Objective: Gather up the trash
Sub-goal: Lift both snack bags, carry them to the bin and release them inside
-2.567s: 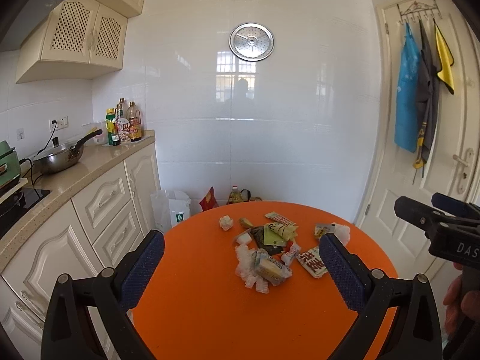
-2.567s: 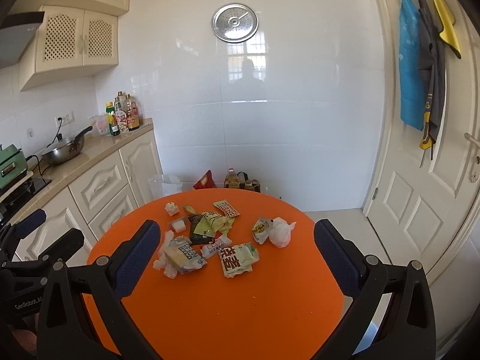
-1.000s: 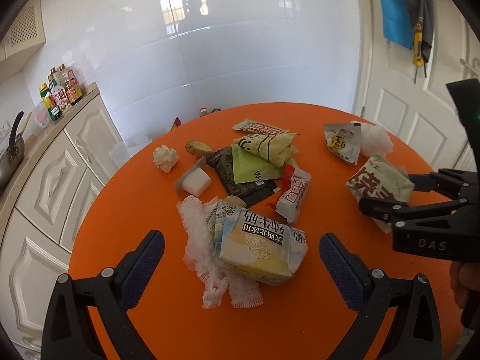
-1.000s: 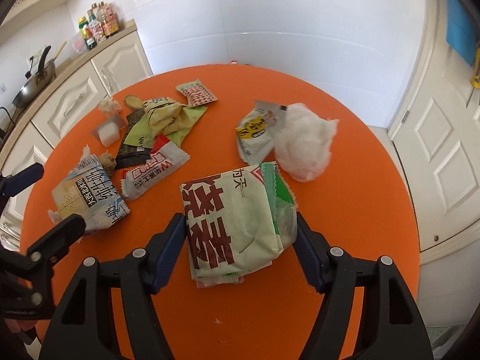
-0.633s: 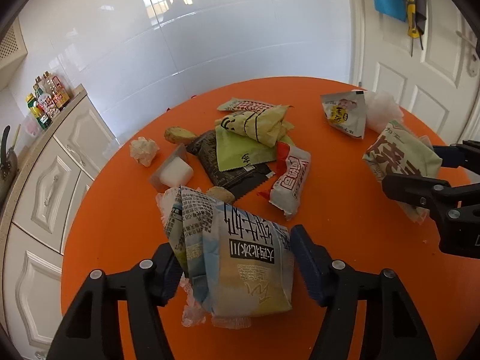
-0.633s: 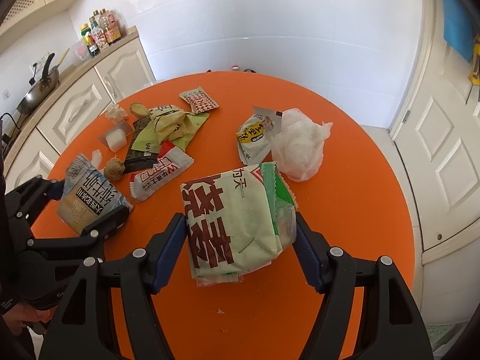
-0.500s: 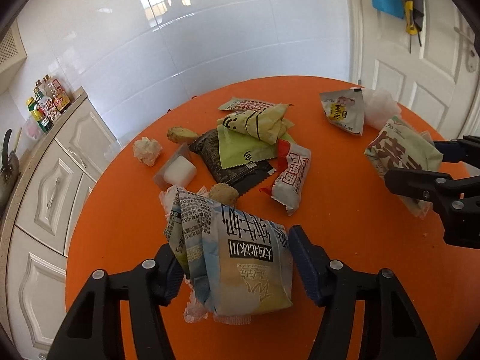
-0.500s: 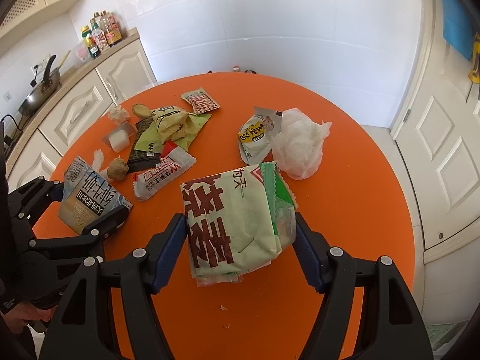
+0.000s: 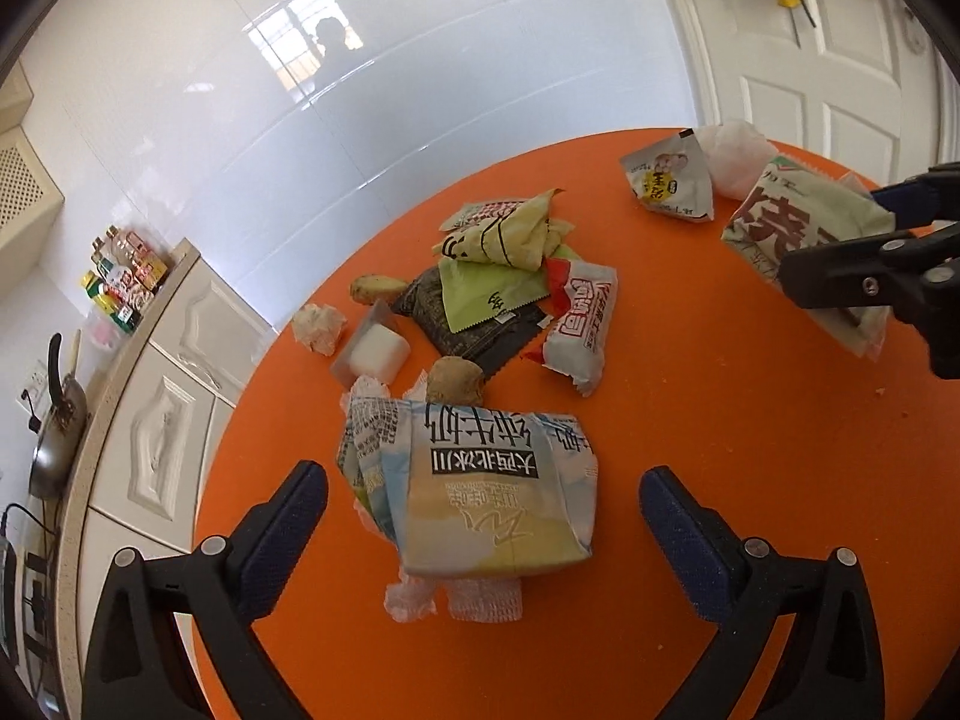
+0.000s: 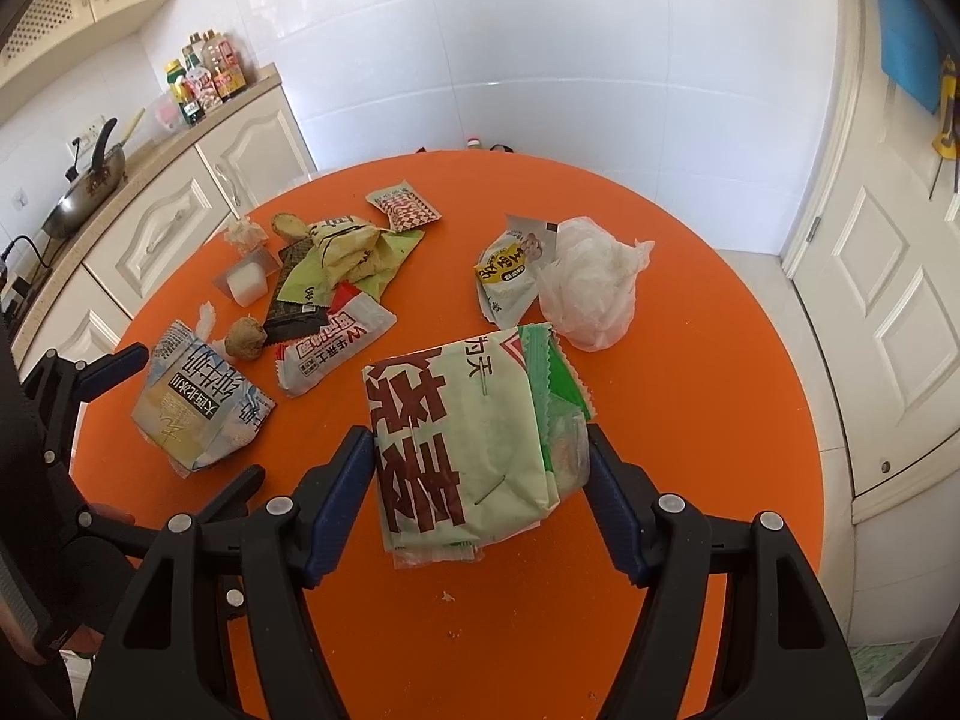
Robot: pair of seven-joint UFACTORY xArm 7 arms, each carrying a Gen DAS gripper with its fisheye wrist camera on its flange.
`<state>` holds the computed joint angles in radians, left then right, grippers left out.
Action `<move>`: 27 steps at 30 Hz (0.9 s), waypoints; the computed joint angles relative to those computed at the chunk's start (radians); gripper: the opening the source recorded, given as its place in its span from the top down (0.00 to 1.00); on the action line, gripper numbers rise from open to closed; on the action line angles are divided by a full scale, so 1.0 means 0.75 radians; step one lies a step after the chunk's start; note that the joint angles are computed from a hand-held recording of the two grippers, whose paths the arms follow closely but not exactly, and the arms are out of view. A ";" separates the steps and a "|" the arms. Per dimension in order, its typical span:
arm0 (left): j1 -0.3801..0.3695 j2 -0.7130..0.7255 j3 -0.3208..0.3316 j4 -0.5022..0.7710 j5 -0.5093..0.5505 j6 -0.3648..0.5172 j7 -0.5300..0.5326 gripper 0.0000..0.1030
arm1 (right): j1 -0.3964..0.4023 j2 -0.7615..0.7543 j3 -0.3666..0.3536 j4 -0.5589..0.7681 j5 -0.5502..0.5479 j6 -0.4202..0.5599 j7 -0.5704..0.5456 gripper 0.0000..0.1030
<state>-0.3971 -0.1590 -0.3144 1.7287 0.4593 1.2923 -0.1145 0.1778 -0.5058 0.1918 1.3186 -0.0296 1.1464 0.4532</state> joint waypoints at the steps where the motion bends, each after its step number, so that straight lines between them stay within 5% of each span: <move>1: -0.001 0.003 0.003 0.003 -0.018 -0.002 0.001 0.10 | -0.001 -0.002 0.000 0.000 -0.002 0.002 0.001 0.32; 3: -0.001 0.003 0.022 0.012 -0.087 0.004 -0.005 0.18 | -0.002 -0.007 0.001 -0.003 -0.003 0.004 0.005 0.33; 14: 0.089 -0.094 0.141 -0.037 -0.435 -0.108 -0.026 0.20 | -0.002 -0.007 -0.003 0.009 0.000 0.016 -0.005 0.33; 27: 0.128 -0.190 0.097 0.006 -0.525 -0.189 -0.053 0.20 | -0.037 -0.082 -0.014 0.031 -0.016 0.026 0.007 0.33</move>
